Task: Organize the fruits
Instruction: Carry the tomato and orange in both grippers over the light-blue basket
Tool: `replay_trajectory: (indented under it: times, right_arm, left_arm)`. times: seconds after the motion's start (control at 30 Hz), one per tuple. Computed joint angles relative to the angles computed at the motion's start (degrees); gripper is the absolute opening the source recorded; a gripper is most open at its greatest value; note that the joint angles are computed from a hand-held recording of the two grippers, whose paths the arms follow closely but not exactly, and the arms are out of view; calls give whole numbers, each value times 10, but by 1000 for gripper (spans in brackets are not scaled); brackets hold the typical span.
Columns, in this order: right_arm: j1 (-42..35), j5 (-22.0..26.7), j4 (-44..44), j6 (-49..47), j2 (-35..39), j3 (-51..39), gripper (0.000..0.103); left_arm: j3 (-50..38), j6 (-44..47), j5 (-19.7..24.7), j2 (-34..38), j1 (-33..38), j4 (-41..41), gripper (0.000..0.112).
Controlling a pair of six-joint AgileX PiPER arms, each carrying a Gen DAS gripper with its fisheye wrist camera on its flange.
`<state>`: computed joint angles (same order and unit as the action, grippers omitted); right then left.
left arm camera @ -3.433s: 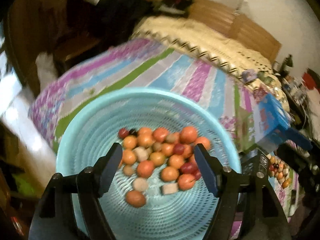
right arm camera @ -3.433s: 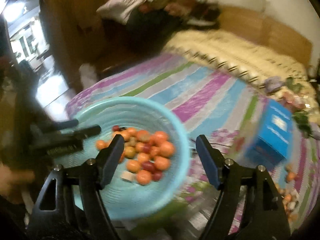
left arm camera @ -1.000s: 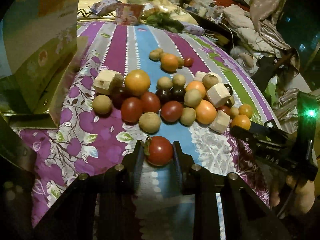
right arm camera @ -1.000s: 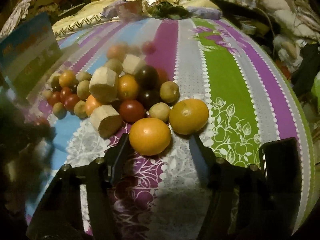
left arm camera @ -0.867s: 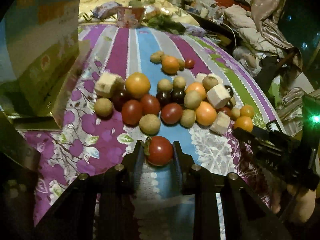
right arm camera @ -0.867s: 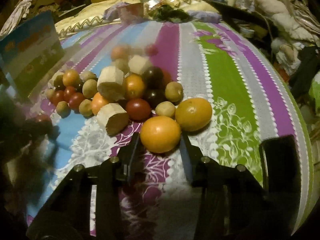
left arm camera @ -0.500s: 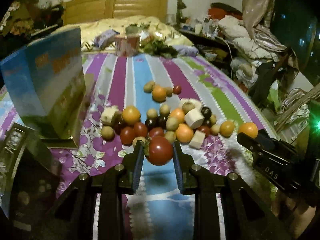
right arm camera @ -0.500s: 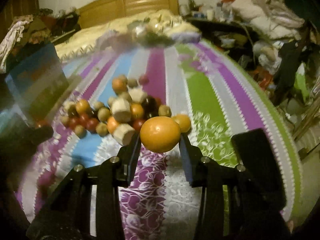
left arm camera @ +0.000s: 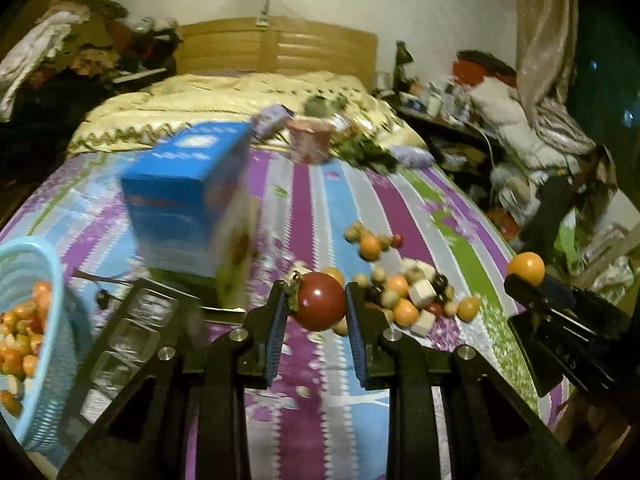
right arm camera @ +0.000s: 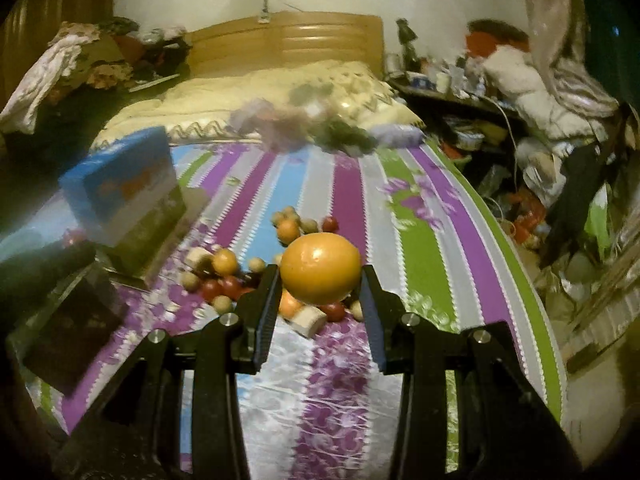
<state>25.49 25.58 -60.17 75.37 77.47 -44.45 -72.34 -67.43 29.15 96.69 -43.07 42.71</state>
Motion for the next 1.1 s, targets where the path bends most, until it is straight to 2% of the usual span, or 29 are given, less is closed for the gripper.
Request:
replay_trajectory:
  times: [0.1,0.33,0.73,0.9,1.1]
  right_arm:
    - [36,27,8,-5,8,-31,40]
    - [107,78,48,-35,49,-114,40]
    - [209,122,70,-68,122,-249,40]
    - [238,123,119,-128,171,-330,40]
    - [265,137,216,-254,255,-466,40]
  left_arm:
    - [21,-2,10,-38,15,7,29]
    - [55,47,31,-106,65,-34,29]
    - [113,133,40,-213,187,-92,29]
    - [124,226,41,-247,271,-164,29]
    - [130,356,41,-269,387,-264,29]
